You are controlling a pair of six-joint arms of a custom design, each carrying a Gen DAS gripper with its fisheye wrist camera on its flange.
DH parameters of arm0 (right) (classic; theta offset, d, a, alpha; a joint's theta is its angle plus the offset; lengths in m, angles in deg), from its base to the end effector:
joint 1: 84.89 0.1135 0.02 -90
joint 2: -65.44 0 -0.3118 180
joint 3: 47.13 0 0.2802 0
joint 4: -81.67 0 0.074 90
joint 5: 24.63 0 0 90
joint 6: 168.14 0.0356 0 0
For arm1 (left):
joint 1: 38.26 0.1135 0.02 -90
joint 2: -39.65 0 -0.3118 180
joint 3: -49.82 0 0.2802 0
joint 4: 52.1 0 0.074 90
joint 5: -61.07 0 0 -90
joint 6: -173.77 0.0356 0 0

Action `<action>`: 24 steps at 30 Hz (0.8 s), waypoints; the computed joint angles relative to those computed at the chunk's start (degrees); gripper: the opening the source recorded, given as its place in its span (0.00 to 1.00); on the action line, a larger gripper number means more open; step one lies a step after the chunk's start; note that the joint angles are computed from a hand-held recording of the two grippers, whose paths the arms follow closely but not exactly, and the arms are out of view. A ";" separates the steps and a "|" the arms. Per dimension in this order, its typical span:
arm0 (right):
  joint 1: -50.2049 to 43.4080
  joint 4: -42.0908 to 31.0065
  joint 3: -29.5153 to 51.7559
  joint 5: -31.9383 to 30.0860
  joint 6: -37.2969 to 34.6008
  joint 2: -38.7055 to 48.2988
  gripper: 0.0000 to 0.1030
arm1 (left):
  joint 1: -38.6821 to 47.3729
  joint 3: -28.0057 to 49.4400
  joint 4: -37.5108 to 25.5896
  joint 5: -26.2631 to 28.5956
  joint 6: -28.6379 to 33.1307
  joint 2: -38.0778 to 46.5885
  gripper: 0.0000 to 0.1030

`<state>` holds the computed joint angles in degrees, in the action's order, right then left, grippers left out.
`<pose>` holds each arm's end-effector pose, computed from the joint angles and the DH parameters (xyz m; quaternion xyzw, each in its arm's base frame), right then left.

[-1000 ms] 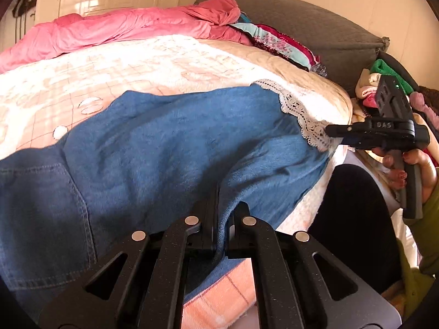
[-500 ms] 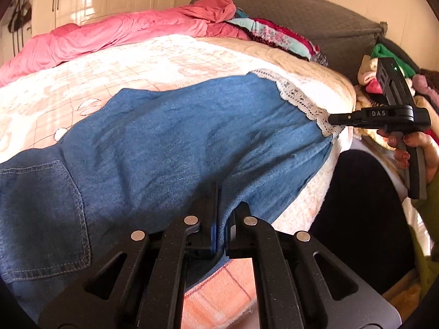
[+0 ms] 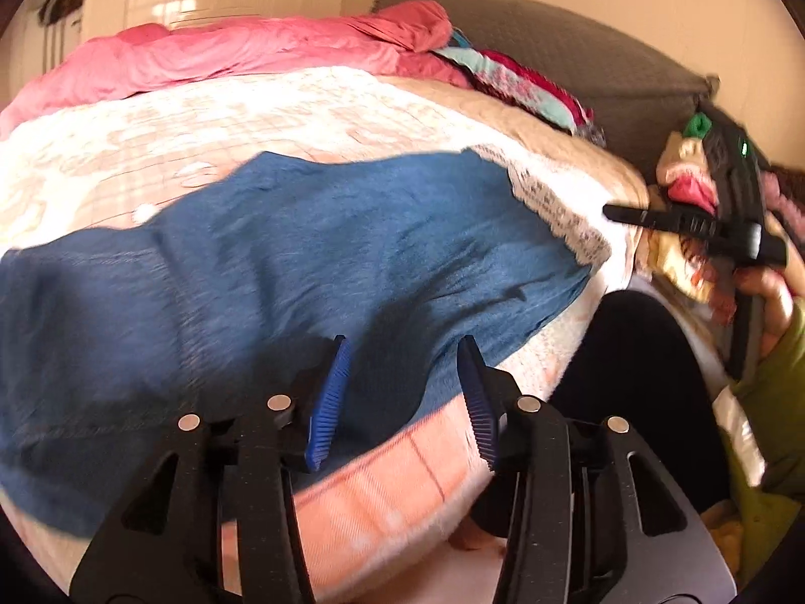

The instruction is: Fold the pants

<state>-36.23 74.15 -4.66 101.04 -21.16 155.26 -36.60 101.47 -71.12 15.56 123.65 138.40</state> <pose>0.1927 0.1876 0.1350 0.1580 0.8985 0.0524 0.4063 0.2990 -0.0163 0.1255 0.3705 0.8300 -0.2784 0.3104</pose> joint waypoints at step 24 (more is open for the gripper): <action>-3.00 6.10 7.33 -12.54 -6.13 14.80 0.50 | 14.99 14.27 7.35 -13.65 -28.03 7.47 0.33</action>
